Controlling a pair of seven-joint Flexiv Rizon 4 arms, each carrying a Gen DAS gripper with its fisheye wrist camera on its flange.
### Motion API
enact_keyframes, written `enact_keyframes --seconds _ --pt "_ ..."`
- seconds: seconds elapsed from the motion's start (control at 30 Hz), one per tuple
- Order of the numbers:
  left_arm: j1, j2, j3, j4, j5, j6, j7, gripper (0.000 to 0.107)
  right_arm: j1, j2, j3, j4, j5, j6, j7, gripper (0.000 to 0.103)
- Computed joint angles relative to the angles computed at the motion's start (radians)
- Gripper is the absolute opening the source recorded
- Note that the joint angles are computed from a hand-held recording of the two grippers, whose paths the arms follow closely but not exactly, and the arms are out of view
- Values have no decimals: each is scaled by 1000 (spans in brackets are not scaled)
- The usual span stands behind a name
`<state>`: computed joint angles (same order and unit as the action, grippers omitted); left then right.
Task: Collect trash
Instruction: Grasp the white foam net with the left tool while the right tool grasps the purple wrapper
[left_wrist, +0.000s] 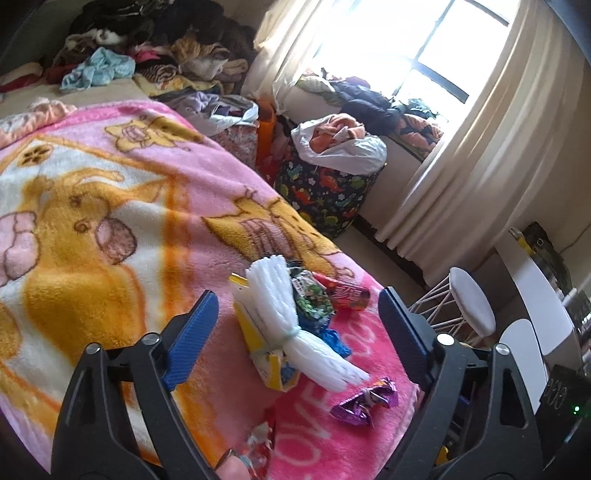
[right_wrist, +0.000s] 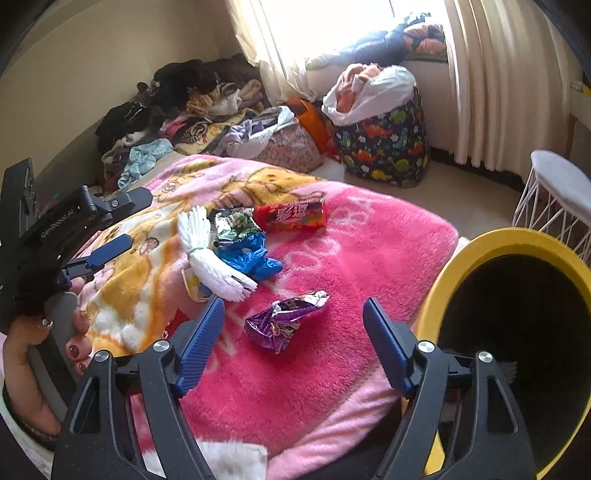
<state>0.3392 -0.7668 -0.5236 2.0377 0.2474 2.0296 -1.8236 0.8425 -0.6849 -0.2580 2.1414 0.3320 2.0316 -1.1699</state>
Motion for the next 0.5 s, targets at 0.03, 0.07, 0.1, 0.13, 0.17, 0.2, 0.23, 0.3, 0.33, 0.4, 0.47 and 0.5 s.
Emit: enact_keyframes --seconds 0.03,0.07,0.1,0.13,0.17,0.2,0.23,0.3,0.33,0.4,0.47,0.5 --pt "3 -5 -3 -6 0 -9 2 76 -6 -6 2 -10 -4 -11 4 72" --pt "7 -11 -8 -16 0 -22 5 74 -14 -11 5 -20 -11 -22 9 71" --pt "11 -17 -16 -24 -3 -38 10 73 -15 -16 1 -30 -15 -39 17 70" --pt "16 -23 -23 -32 -7 -51 17 73 -19 -21 1 -37 -23 -51 25 69" --pt "22 -32 -34 -43 -15 -73 23 72 -27 -28 3 -49 -34 -69 38 68" --pt "26 -37 -43 -46 -24 -84 30 71 -31 -32 2 -54 -43 -82 50 67" --pt "35 -47 -59 -56 -34 -107 38 70 -38 -36 3 -61 -55 -96 63 66" --pt "40 -58 -72 -65 -53 -124 59 67 -73 -48 25 -80 -90 -121 95 62" --pt "34 -61 -71 -72 -68 -137 69 66 -83 -53 30 -86 -105 -128 110 61" --pt "21 -68 -68 -87 -98 -157 87 62 -125 -64 61 -105 -144 -143 137 54" --pt "2 -69 -56 -97 -130 -171 103 60 -184 -71 115 -117 -197 -158 151 41" --pt "-5 -71 -52 -103 -144 -180 111 58 -189 -72 119 -115 -211 -156 158 39"
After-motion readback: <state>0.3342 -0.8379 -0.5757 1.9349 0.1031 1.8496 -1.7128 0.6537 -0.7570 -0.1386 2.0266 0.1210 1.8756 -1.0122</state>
